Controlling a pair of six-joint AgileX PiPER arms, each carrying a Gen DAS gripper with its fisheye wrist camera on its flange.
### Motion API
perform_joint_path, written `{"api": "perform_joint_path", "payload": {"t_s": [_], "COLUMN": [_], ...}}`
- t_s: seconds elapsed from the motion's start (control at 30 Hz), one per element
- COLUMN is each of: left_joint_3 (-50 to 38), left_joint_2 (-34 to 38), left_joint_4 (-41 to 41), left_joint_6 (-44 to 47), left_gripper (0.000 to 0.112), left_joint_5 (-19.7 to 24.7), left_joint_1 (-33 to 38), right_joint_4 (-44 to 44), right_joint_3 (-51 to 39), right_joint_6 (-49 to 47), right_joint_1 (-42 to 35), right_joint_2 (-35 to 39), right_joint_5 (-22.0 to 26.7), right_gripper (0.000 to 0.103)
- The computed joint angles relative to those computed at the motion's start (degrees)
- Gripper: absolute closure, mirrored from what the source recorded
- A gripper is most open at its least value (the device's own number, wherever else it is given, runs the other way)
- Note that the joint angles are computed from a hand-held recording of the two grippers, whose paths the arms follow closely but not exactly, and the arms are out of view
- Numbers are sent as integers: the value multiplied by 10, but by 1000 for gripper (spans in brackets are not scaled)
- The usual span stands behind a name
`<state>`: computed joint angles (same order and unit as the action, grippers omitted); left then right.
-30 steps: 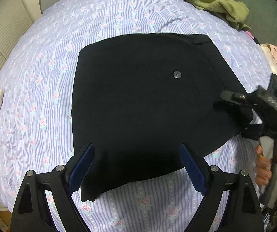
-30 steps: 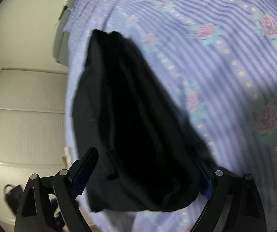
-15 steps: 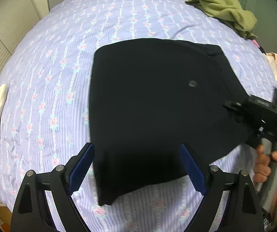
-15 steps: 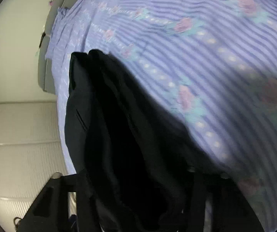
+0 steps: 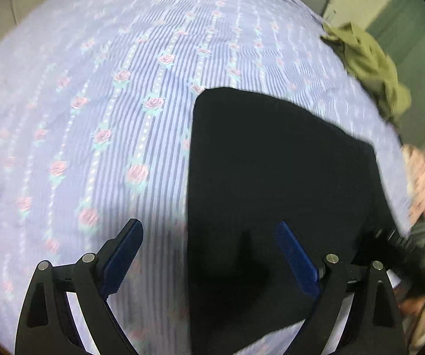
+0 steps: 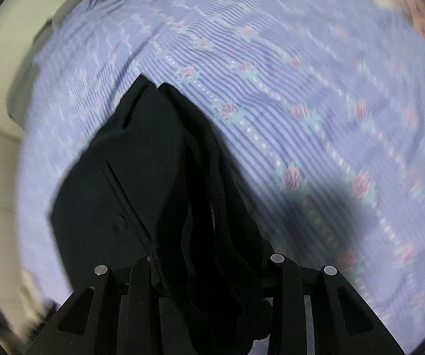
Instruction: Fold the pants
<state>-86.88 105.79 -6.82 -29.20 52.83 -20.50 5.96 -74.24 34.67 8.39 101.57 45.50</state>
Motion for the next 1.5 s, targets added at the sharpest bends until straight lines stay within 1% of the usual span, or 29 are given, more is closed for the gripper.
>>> {"api": "perform_joint_path", "payload": {"t_s": [0.07,0.17,0.23,0.33,0.47,0.53,0.67,0.73,0.77,0.8,0.87,0.93,0.97,1.0,1.07,1.17,1.2,1.3,1.37,1.43,1.47,1.5], "left_joint_3": [-27,-84,-116,-154,-184,-200,-205,-195,-207,-208,-208,-174,-158,-152,-173,-194,-204,-194,-208,-224,-223,-200], "left_joint_2": [28,76,103,138,179,195,204,198,205,199,185,151,139,136,162,204,223,234,242,248,242,216], "left_joint_4": [-31,-48,-60,-72,-103,-103,-132,-180,-197,-208,-241,-297,-313,-306,-249,-238,-251,-284,-291,-300,-324,-370], "left_joint_6": [32,90,124,143,160,172,178,204,211,211,225,278,304,315,283,252,255,254,238,221,230,262], "left_gripper": [19,19,19,19,20,19,19,22,27,37,45,45,45,44,44,45,46,45,45,50,55,55], "left_joint_5": [4,26,39,51,67,75,67,61,65,68,73,52,41,36,46,59,63,44,43,53,54,44], "left_joint_1": [22,31,34,35,46,44,46,55,56,57,62,68,67,61,50,60,66,75,75,71,71,73], "right_joint_4": [-30,-49,-45,-39,-62,-68,-56,-53,-53,-52,-47,-45,-47,-51,-47,-40,-48,-82,-86,-85,-79,-73], "right_joint_3": [-17,-19,-21,-20,-33,-38,-39,-41,-44,-46,-48,-54,-56,-57,-54,-55,-59,-73,-76,-77,-75,-72], "right_joint_6": [23,18,14,7,32,33,24,20,18,15,10,6,6,6,5,0,1,13,18,18,15,12], "right_joint_1": [9,11,9,2,22,25,18,18,17,17,15,14,16,18,16,13,17,35,37,35,31,28], "right_joint_2": [8,15,18,17,31,36,44,49,52,53,55,59,60,61,62,65,67,75,78,79,78,77], "right_joint_5": [19,21,21,25,30,33,28,28,29,31,33,37,38,39,35,33,36,47,48,48,46,43], "right_gripper": [69,69,69,69,69,69,68,68,68,68,68,68,68,68,68,67,67,67,67,66,66,66]}}
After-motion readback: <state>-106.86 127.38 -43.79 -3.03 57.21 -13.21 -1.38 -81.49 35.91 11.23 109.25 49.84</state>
